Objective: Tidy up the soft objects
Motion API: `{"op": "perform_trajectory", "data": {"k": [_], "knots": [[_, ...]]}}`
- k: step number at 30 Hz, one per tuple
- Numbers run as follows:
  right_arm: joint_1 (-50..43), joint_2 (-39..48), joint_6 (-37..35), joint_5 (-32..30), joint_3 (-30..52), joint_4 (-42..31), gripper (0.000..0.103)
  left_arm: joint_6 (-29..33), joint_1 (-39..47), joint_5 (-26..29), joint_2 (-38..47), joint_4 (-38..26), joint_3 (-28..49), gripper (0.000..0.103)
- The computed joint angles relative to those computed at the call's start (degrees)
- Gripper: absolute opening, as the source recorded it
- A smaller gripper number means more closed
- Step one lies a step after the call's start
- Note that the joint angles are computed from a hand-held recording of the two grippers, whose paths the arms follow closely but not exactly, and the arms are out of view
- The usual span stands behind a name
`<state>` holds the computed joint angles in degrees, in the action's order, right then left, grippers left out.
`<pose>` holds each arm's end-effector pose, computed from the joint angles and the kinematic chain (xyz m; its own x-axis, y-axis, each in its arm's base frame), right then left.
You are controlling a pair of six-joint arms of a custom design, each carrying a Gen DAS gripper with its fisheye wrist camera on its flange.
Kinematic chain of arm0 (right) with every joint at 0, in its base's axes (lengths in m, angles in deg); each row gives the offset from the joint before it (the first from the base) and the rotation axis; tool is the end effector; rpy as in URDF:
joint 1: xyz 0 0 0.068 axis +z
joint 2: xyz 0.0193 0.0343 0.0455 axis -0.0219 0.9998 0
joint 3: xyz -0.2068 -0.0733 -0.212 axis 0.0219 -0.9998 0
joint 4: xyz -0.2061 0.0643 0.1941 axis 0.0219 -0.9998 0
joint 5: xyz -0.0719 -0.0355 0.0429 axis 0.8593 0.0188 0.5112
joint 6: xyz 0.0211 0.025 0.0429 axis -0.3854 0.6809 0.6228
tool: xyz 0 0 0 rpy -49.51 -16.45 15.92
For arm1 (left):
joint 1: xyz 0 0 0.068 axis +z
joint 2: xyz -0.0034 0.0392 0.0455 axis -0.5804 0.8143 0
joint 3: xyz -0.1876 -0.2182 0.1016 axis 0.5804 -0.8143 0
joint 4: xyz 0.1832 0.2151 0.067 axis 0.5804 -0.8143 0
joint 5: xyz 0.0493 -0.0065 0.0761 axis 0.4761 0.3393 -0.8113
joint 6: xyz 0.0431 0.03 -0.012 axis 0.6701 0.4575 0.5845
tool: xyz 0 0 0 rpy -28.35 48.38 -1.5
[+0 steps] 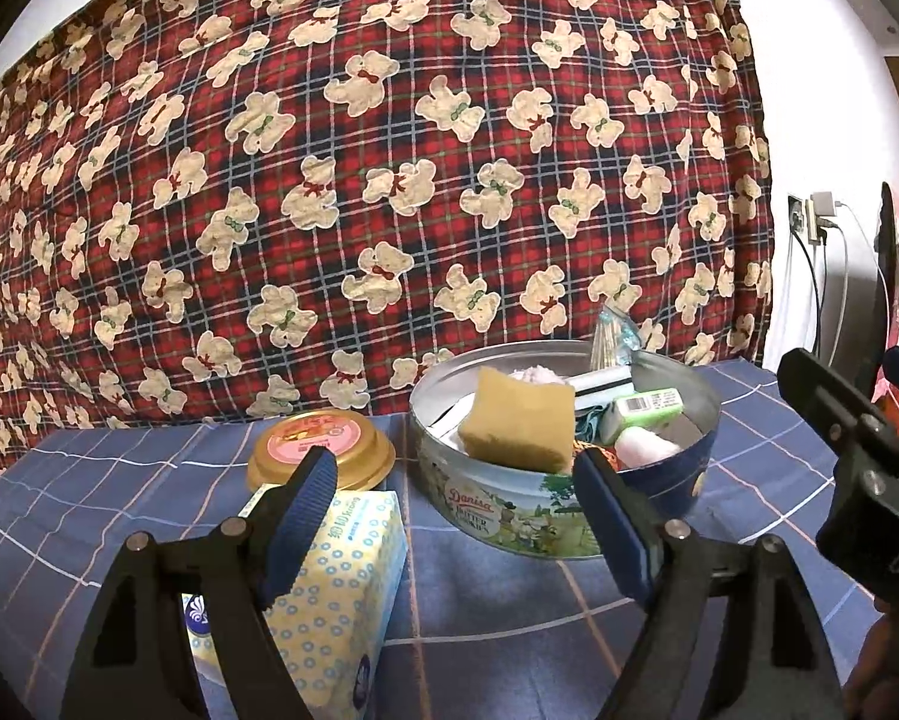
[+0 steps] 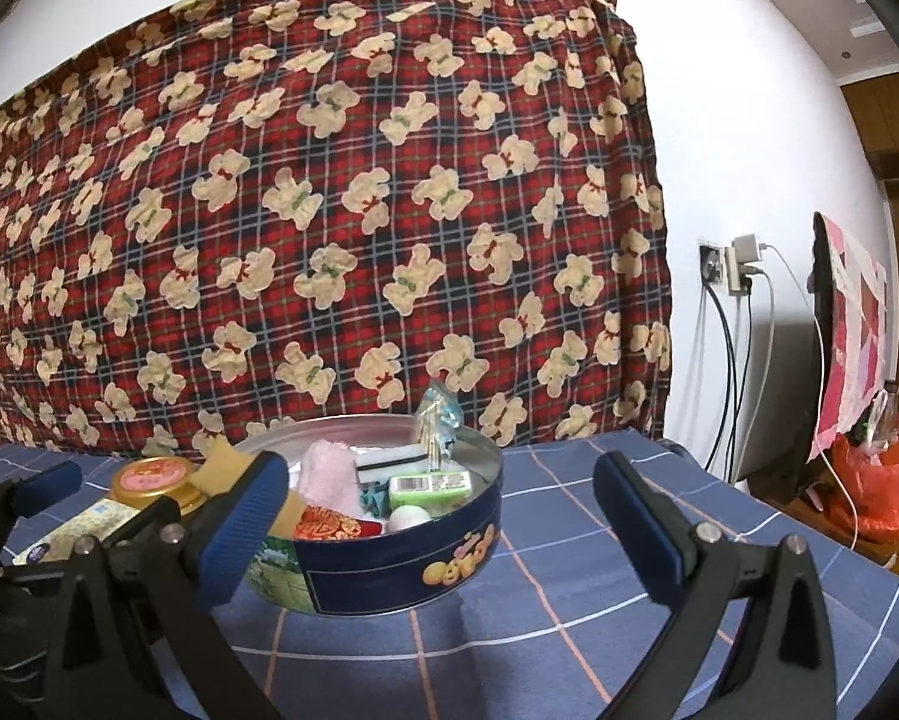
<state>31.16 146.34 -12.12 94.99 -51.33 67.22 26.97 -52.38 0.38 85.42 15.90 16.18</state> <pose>0.2740 0.1410 0.1421 -0.1000 0.0323 -0.9945 0.3320 0.9433 -0.0028 0.3473 -0.1064 0.1346 -0.2697 0.1442 -0.9521 0.3283 0.9432 0.0499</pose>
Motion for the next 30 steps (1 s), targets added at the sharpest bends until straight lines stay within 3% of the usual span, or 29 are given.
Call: {"op": "perform_trajectory", "data": {"k": [18,30], "knots": [[-0.1,0.5,0.4,0.7,0.5,-0.2,0.103,-1.8,0.0,-1.2,-0.8,-3.1,0.6,0.083],[-0.8,0.7,1.8,0.1,0.7,-1.6,0.103,-0.8,-0.6,-2.6,-0.8,0.8,-1.0,0.083]]}}
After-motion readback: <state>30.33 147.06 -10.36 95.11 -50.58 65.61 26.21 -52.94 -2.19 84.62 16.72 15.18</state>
